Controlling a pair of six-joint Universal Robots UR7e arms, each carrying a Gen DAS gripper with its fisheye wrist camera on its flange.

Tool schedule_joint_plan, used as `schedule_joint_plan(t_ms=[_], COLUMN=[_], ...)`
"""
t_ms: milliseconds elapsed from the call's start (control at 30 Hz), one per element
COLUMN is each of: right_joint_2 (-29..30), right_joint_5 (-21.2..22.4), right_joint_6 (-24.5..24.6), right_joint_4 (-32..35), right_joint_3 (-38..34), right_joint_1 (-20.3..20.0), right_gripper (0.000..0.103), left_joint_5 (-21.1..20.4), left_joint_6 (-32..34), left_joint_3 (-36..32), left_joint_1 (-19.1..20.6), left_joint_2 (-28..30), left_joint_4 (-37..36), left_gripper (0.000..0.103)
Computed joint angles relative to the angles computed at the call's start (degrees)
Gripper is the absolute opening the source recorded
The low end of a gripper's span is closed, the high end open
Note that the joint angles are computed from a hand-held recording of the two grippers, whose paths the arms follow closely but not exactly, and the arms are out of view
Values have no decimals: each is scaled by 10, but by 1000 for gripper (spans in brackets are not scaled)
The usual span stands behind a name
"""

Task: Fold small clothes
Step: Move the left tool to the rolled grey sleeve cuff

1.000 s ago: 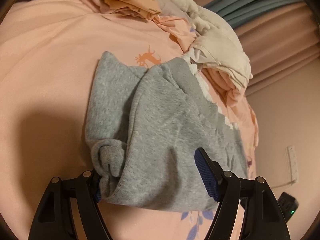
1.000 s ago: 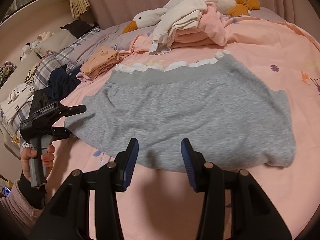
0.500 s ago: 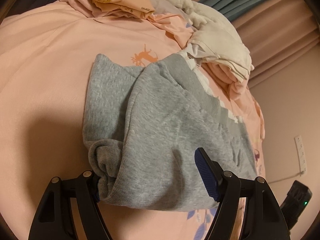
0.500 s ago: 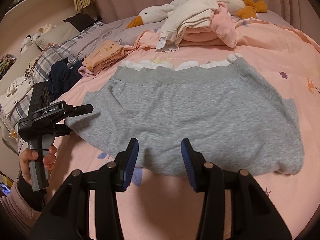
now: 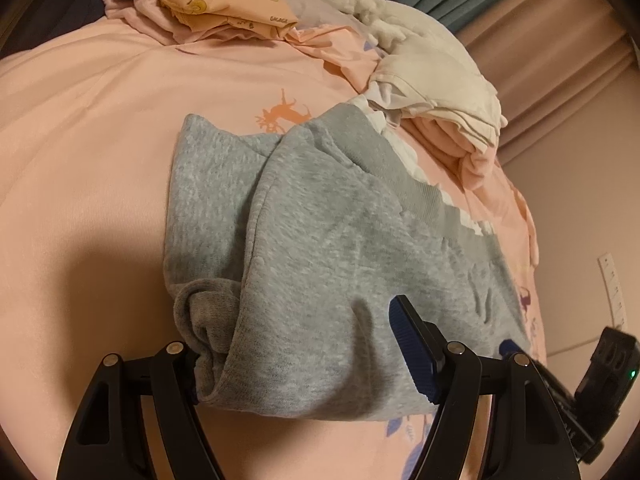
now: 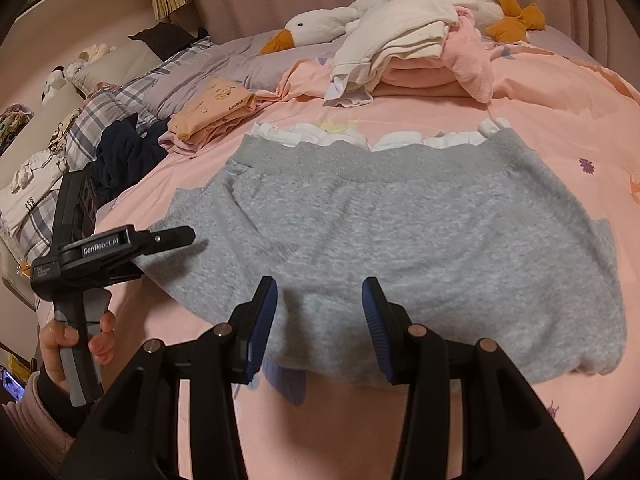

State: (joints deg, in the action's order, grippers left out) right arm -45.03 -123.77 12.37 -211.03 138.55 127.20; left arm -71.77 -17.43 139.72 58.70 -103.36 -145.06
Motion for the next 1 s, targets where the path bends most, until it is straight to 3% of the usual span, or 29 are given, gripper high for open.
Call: schedule_joint_plan(t_ms=[733,833,1000], right_joint_2=[38,28,25], right_joint_5=[-6,-15,-39], right_joint_6=[-18,-15,-41], right_joint_4=[70,98,69], right_joint_3=[-67,-73,-85], right_joint_1=[-41,-35,-20], right_gripper=[44,43,43], left_joint_5=[36,37,38], left_joint_6=[18,19,21], left_joint_3=[11,11,11], left_joint_1=[-22,-23,-23], left_joint_2=[-1,-1,1], left_joint_4=[4,5,3], left_gripper=[74,74,74])
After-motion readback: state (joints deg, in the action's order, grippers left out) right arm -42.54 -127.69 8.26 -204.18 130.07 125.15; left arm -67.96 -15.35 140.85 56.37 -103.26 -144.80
